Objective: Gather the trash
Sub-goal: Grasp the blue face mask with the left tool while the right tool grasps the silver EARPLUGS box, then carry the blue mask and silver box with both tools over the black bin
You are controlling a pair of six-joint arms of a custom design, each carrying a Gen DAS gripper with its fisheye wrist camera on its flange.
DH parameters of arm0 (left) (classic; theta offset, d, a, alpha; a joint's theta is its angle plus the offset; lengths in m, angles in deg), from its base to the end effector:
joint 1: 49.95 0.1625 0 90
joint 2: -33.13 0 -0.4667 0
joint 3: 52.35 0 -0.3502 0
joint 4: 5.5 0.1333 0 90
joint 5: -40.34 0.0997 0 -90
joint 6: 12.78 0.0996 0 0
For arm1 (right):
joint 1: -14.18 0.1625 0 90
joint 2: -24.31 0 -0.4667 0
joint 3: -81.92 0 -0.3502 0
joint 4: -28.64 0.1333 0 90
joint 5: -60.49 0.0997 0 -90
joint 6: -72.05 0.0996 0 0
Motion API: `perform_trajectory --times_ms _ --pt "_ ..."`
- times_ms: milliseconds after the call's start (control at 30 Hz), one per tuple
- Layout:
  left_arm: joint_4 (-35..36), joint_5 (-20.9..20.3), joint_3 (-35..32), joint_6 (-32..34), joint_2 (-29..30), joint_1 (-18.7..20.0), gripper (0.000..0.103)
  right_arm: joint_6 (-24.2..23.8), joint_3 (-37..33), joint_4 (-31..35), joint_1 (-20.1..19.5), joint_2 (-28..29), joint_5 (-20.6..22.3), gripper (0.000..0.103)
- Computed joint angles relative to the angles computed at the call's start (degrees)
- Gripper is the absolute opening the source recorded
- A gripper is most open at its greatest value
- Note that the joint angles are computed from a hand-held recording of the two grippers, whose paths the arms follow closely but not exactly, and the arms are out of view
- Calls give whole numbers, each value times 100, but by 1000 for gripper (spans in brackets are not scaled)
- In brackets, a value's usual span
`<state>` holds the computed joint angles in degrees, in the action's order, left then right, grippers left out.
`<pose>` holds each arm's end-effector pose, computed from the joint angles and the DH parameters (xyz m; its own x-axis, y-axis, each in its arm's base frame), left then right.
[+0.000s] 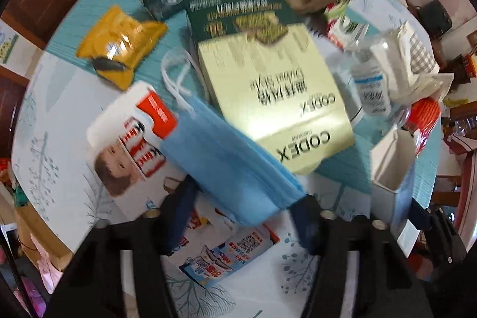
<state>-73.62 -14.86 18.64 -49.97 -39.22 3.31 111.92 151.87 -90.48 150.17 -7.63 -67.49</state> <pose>-0.1804 -0.5595 0.5040 -0.7675 0.0654 -0.6377 0.1209 0.9917 -0.0438 0.5954 -0.4751 0.1008 -0.8233 -0.0458 0.5657 -0.2381 0.9326 -0.2711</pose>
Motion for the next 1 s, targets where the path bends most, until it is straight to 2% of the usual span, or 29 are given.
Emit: perform_trajectory --times_ms 67,100,167,400,633,833,1000 --pt "-101 168 119 31 -76 -59 31 69 52 -10 24 -34 -22 67" --pt "-113 159 124 96 -88 -64 15 99 66 -14 35 -42 -34 67" --pt "-182 28 122 164 -125 -32 11 151 64 -12 60 -45 -55 67" --pt "-277 -83 178 322 -426 -41 7 314 -124 107 205 44 -158 67" --pt "99 21 17 518 -739 -341 7 543 -521 325 480 242 -309 67" --pt "337 58 -346 1138 -1027 -453 7 1082 -1038 701 802 497 -616 67" --pt "572 72 -727 1818 -1305 -557 7 1882 -1861 1390 1160 938 -957 67"
